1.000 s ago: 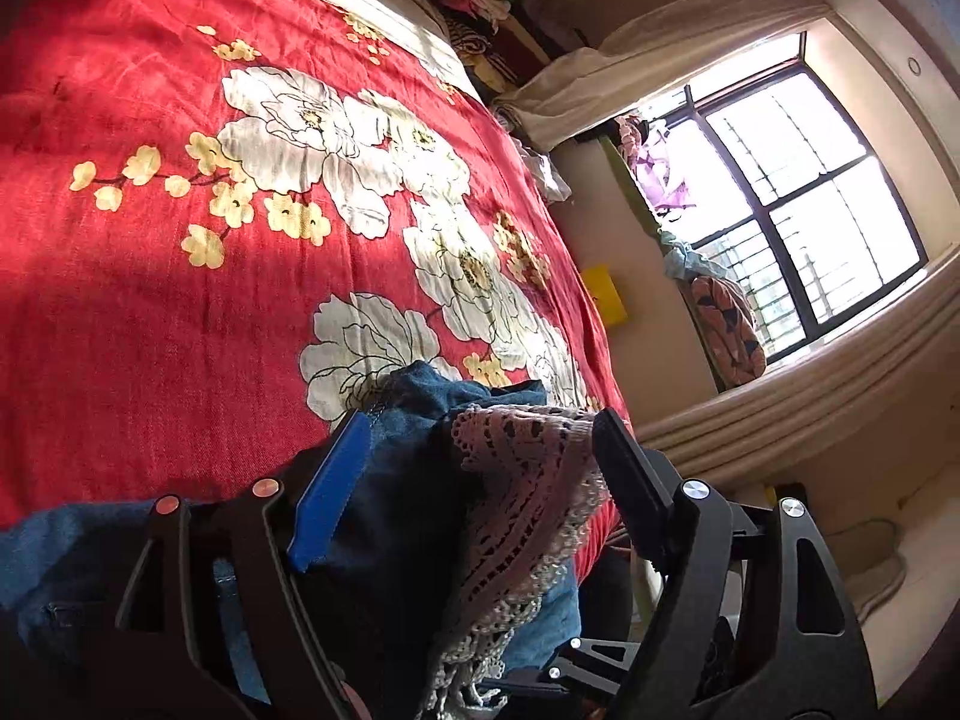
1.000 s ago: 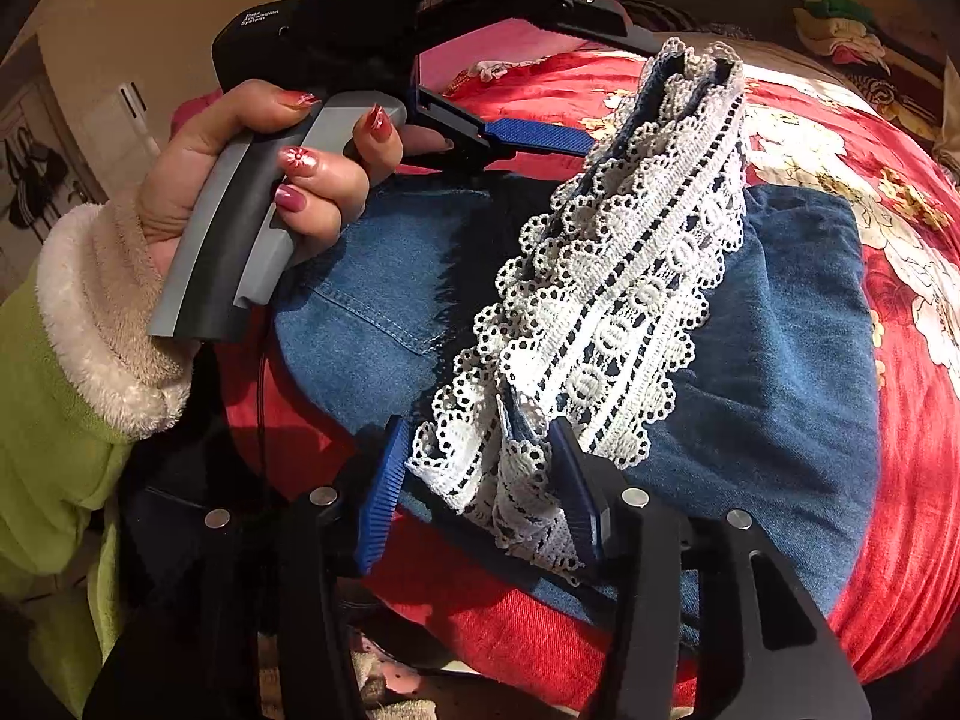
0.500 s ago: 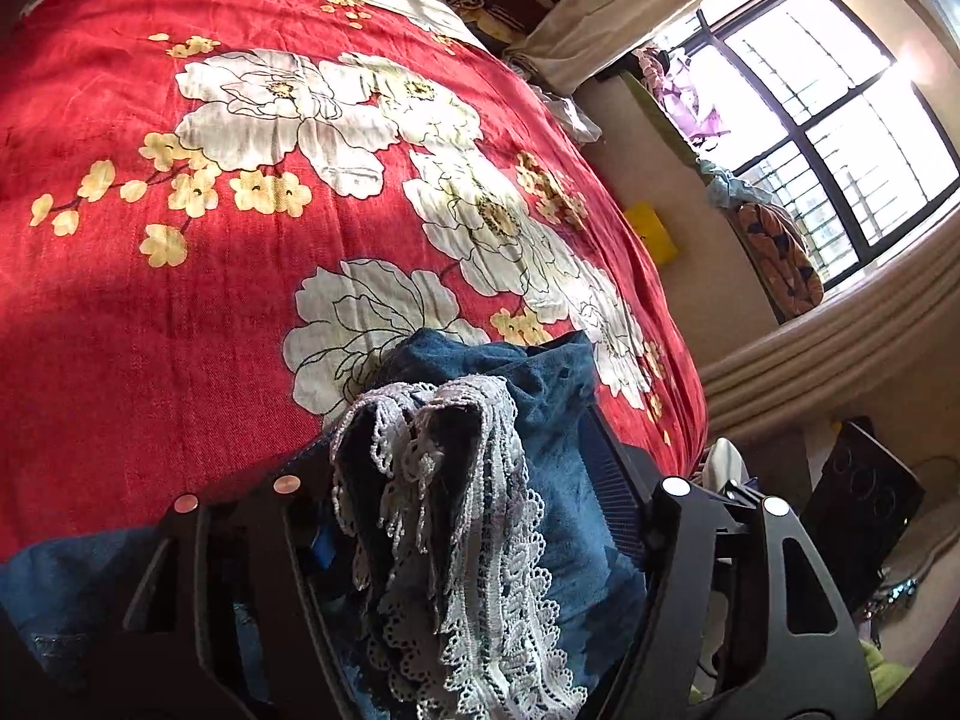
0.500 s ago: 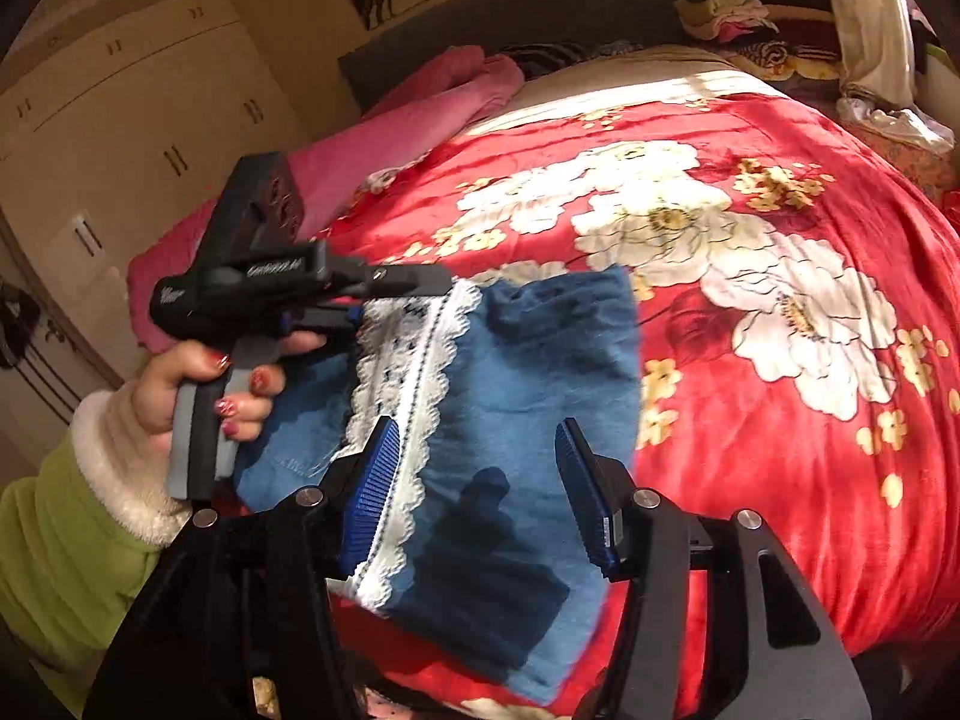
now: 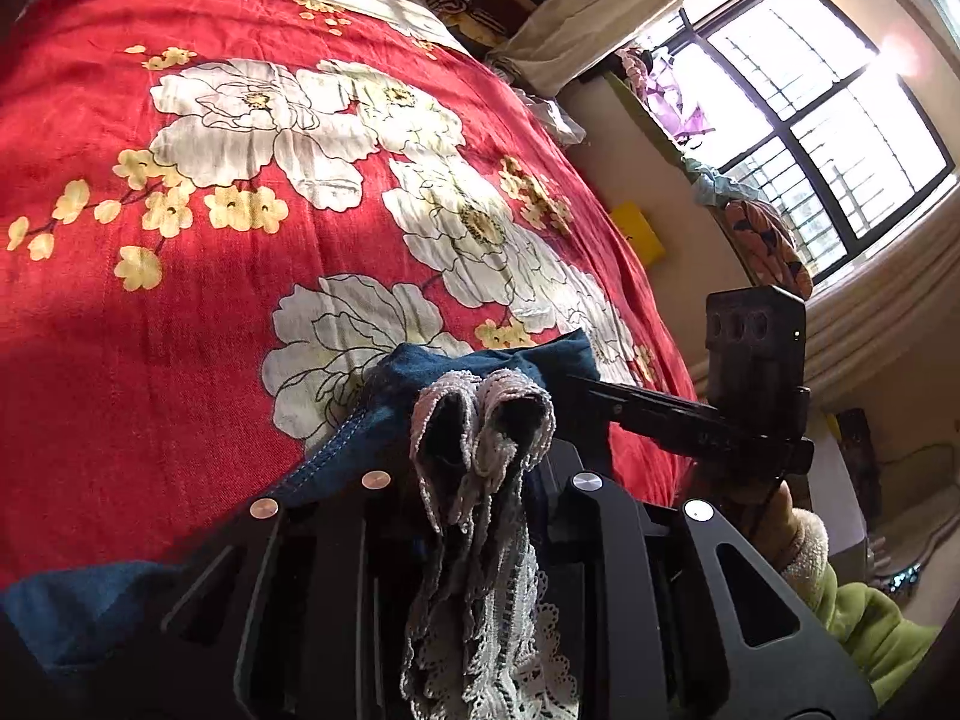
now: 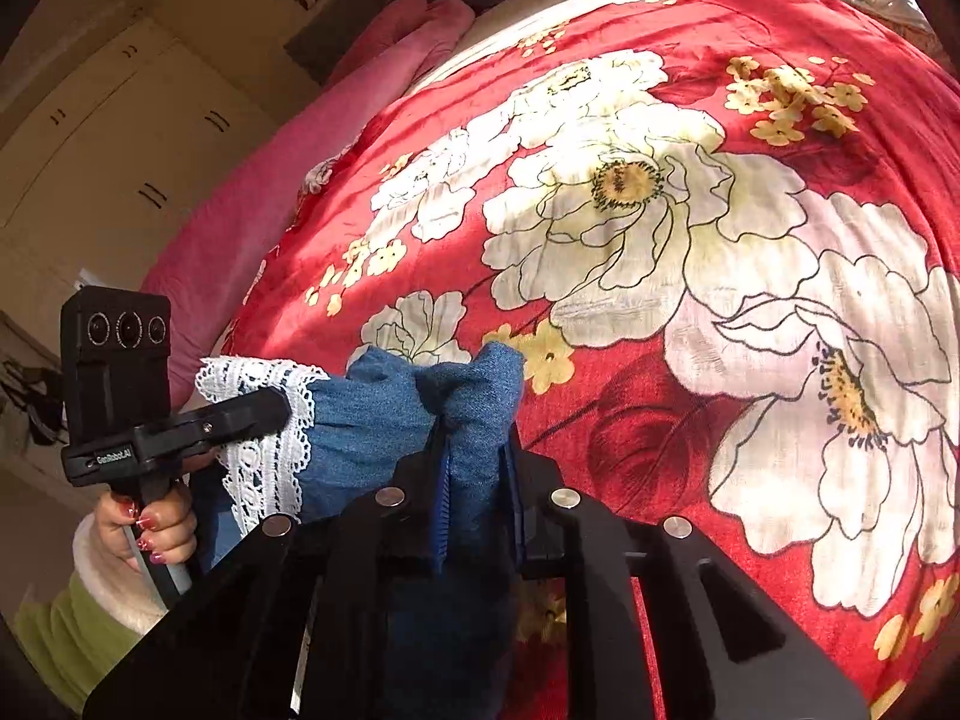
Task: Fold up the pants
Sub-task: 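Lay the lace hem down with the right tool and open it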
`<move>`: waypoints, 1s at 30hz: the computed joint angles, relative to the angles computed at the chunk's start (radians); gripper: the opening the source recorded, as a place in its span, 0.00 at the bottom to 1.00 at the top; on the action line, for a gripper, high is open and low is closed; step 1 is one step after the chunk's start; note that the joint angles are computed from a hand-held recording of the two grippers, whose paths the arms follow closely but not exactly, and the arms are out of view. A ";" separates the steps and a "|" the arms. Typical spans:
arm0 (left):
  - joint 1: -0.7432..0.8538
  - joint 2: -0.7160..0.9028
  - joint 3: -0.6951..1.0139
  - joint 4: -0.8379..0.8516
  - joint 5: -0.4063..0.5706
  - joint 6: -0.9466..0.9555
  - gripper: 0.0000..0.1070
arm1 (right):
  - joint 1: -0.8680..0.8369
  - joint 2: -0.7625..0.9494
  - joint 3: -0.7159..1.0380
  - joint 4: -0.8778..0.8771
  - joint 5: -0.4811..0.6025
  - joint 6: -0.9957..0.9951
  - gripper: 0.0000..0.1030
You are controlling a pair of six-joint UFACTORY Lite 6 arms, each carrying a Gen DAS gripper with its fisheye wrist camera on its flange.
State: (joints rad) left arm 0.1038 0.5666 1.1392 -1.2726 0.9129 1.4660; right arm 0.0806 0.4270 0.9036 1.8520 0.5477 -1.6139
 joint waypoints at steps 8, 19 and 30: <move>-0.053 -0.011 -0.024 -0.013 -0.173 -0.013 0.23 | 0.067 -0.025 -0.009 0.061 -0.145 -0.053 0.27; 0.108 -0.478 -0.424 -0.028 -0.140 0.085 0.56 | 0.165 -0.612 -0.505 0.215 -0.199 -0.153 0.59; 0.226 -0.597 -0.782 0.009 -0.071 0.148 0.56 | 0.332 -0.697 -0.736 0.519 -0.160 -0.300 0.59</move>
State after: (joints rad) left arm 0.3293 -0.0305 0.3572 -1.2635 0.8420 1.6137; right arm 0.4125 -0.2700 0.1675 2.3709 0.3877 -1.9136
